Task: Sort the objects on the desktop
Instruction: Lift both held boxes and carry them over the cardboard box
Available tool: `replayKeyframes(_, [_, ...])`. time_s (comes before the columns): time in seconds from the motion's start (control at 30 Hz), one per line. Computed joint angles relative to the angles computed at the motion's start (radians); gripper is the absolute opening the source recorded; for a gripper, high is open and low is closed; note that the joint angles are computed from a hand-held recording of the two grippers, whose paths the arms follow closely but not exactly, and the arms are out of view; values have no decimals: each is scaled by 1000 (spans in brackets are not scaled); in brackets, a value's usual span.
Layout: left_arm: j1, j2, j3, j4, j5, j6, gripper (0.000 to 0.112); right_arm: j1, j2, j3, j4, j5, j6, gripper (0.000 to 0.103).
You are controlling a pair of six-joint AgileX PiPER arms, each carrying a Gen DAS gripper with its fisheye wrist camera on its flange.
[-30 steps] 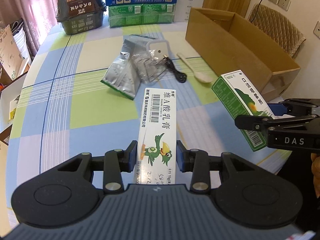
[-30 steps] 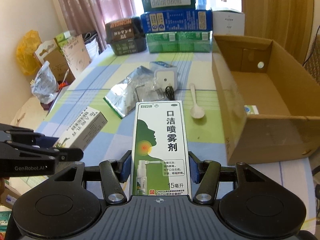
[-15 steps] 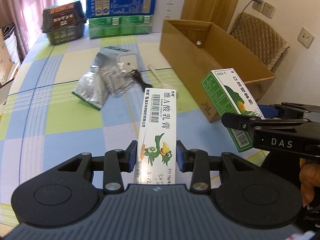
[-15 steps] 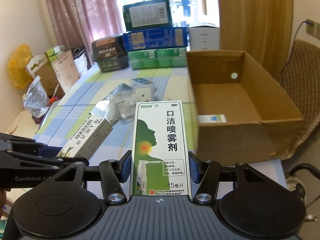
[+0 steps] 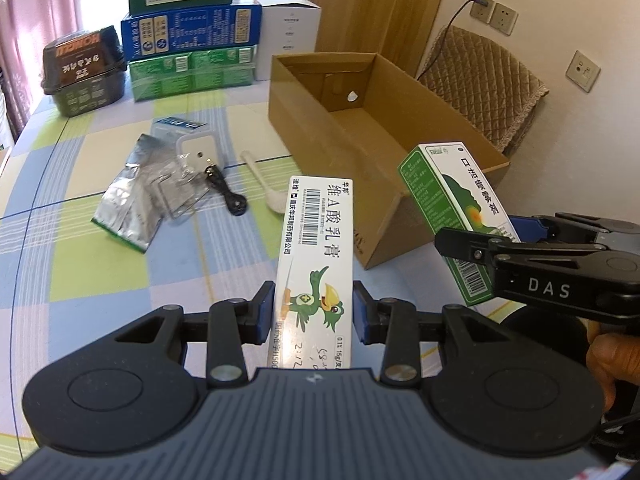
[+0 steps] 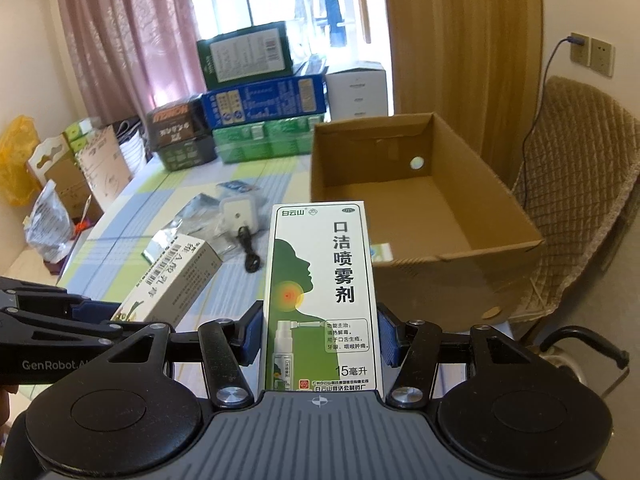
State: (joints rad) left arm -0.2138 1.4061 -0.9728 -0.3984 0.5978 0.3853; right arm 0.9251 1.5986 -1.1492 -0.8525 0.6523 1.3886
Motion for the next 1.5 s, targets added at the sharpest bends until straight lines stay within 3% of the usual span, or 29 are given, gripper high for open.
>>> replayKeyframes(0.9, [-217,188,-273,175,10,-257,34,-222,-116,68,54,-78,-175,53])
replayKeyframes(1.23, [-246,286,-399,198,32,-311,34,-345,-82,26,125,-139,-309,53])
replayKeyframes(1.5, [-257,409,-552,203,57,-367,34,-455,3,-67,283,-187,-519,53])
